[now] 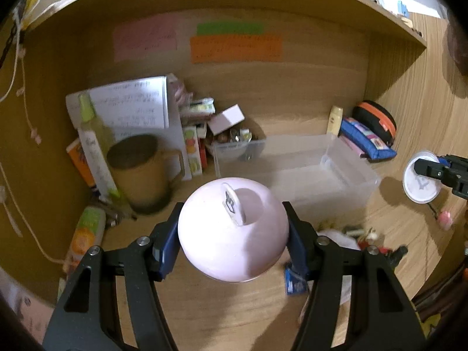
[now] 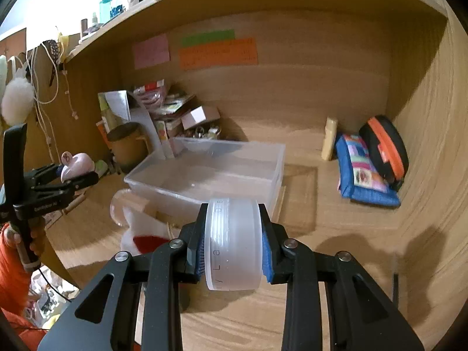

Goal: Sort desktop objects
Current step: 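Carry the pink compact and white container over the clear plastic box with both tools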

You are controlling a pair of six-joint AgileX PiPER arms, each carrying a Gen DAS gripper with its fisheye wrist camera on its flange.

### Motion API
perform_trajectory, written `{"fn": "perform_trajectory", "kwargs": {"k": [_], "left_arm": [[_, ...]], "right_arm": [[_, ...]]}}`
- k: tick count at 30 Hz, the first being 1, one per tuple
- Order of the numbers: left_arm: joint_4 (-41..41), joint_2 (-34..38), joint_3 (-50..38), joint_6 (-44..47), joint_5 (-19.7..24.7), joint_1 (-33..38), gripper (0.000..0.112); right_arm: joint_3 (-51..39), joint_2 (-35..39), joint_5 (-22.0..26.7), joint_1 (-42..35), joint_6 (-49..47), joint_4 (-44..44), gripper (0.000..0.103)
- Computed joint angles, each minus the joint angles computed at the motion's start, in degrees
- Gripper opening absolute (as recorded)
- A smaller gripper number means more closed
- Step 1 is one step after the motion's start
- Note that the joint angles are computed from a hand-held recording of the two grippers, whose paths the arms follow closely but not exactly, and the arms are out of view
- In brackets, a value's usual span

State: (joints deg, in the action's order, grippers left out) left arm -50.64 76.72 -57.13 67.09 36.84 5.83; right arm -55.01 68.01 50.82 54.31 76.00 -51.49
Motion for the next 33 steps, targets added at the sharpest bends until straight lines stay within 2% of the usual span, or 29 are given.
{"fn": "perform_trajectory", "kwargs": {"k": [7,16,33], "left_arm": [[3.4,4.3,-8.5,-5.2,3.3,-2.1,0.063],[8.5,11.5,-17.6,-10.9,2.5,-6.7,0.063],[21.2,26.7,-32.5,-21.5,2.2,-14.3,0.063]], "right_arm": [[-5.1,1.9,-2.0,-5.0,-7.9,3.1,0.027],[-11.4,7.5,-8.2,-14.3,-19.8,10.7,0.027],[-23.8,22.8,-13.3,-26.0,-45.3,31.1,0.027]]}}
